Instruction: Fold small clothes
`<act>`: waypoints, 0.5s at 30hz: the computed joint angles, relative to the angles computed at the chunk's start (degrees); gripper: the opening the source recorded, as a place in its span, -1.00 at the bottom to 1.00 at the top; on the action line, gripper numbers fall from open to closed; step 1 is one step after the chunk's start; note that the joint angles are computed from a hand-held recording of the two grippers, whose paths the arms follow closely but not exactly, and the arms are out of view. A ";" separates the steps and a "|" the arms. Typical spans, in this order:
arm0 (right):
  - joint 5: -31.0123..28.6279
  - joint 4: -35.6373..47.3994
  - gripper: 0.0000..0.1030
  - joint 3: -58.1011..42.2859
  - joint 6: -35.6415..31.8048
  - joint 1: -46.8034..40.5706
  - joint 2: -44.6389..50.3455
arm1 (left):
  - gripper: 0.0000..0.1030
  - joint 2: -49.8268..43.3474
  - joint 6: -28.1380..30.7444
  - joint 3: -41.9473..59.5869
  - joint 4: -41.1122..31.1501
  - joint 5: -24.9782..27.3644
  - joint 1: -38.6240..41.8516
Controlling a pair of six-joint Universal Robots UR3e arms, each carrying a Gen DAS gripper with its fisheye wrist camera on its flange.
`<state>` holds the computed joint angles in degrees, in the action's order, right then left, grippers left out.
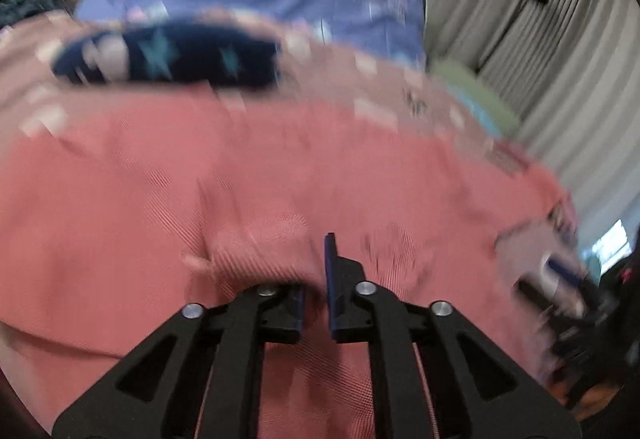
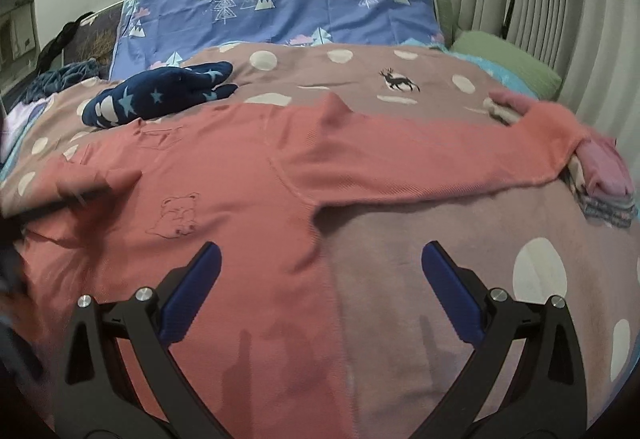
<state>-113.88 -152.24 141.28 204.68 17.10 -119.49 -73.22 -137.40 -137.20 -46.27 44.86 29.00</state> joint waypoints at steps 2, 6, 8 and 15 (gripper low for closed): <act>1.91 -0.34 0.96 1.24 -2.04 -2.79 -2.36 | -0.62 -0.32 -1.10 -3.02 3.85 1.32 -1.25; 6.20 -5.34 0.73 2.06 -5.99 -6.34 -2.08 | -0.34 5.94 5.34 -3.07 -9.58 -4.47 5.04; 10.61 -5.98 0.61 -0.17 -9.54 -7.19 0.30 | -0.33 6.42 5.68 -3.32 -9.54 -5.15 4.85; 9.59 -4.16 0.61 -2.94 -7.19 -6.48 0.93 | -0.33 -3.04 -11.20 -0.81 18.49 -3.11 -8.67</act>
<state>-104.29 -156.40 138.34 197.49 10.63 -118.56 -76.26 -148.60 -138.01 -27.78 41.75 20.34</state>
